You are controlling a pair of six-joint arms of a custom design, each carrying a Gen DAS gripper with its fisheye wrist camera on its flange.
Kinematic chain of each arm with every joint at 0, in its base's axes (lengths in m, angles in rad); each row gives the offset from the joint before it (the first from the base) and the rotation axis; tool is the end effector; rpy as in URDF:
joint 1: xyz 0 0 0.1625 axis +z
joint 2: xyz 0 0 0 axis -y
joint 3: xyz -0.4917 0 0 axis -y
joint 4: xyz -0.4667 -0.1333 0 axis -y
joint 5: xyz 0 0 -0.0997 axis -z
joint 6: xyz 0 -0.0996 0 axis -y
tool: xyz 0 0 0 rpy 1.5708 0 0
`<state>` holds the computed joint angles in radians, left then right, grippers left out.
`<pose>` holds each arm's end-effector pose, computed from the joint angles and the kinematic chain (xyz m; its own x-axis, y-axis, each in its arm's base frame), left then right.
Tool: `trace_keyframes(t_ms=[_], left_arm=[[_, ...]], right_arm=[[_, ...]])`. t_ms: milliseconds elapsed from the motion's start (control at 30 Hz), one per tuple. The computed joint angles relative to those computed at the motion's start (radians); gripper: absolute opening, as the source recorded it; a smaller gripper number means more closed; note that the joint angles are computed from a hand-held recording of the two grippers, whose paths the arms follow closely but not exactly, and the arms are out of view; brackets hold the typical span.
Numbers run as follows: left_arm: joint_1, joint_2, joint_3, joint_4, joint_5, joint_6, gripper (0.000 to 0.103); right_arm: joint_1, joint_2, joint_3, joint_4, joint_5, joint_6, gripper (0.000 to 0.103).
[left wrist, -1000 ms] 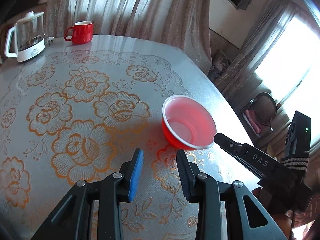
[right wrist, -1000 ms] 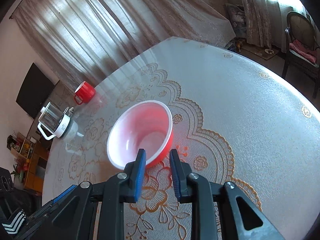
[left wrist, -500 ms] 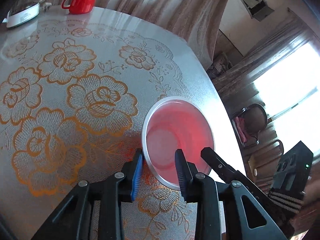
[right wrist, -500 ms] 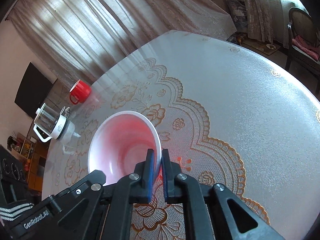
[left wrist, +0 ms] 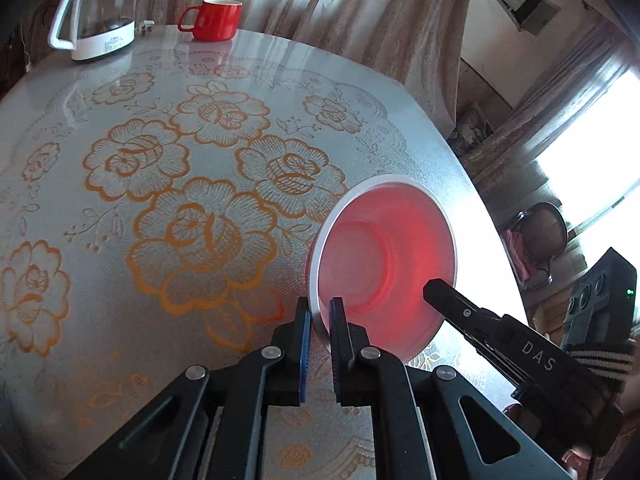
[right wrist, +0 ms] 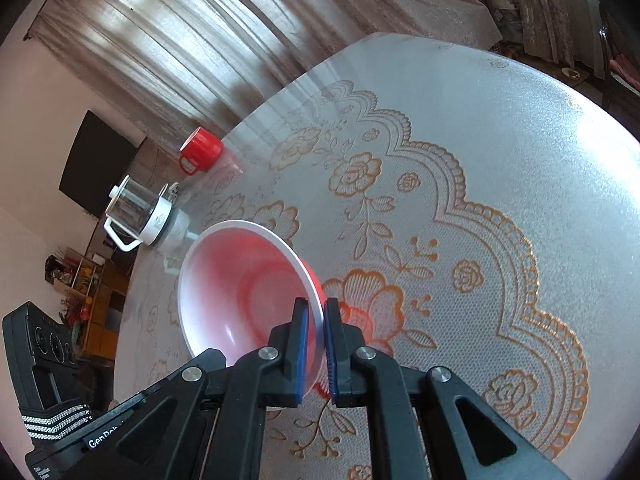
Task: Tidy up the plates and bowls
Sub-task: 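Grasp the rim of the red-and-white bowl with both tools, then carry the red-and-white bowl and lower it onto the yellow bowl in the basin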
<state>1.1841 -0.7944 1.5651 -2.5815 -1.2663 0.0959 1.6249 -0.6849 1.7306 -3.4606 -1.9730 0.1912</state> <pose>-0.1501 -0.8013 0.1196 -0.8712 0.3786 -0.3126 0.4518 0.8673 -0.2087 0.1347 -0.7433 0.0833 -0.9245 0.3640 0.1133 0.1423 0.6053 -0.7832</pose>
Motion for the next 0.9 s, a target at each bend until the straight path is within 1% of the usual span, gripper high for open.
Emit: trace_keyframes(t_ms=[67,167,233,467,667,900], left_arm=[[0.005,-0.028,0.03,-0.015,0.001,0.01,0.009],[0.013,-0.062,0.064,-0.048,0.001,0.031,0.009],[0.019,-0.087,0.086,-0.062,-0.004,0.039,0.009],[0.044,-0.176,0.164,-0.112,-0.011,0.064,0.009],[0.058,-0.247,0.226,-0.186,0.006,0.092,0.009],[0.097,-0.325,0.27,-0.235,-0.004,0.088,0.009]], right_arm=[[0.005,0.004,0.006,0.001,0.017,0.005,0.007],[0.02,0.012,0.011,0.003,0.021,0.001,0.007],[0.029,0.017,0.016,-0.001,0.042,0.001,0.007],[0.071,0.045,0.01,0.011,0.058,-0.014,0.007],[0.11,0.077,-0.02,0.04,0.069,-0.026,0.007],[0.16,0.12,-0.067,0.092,0.09,-0.053,0.007]])
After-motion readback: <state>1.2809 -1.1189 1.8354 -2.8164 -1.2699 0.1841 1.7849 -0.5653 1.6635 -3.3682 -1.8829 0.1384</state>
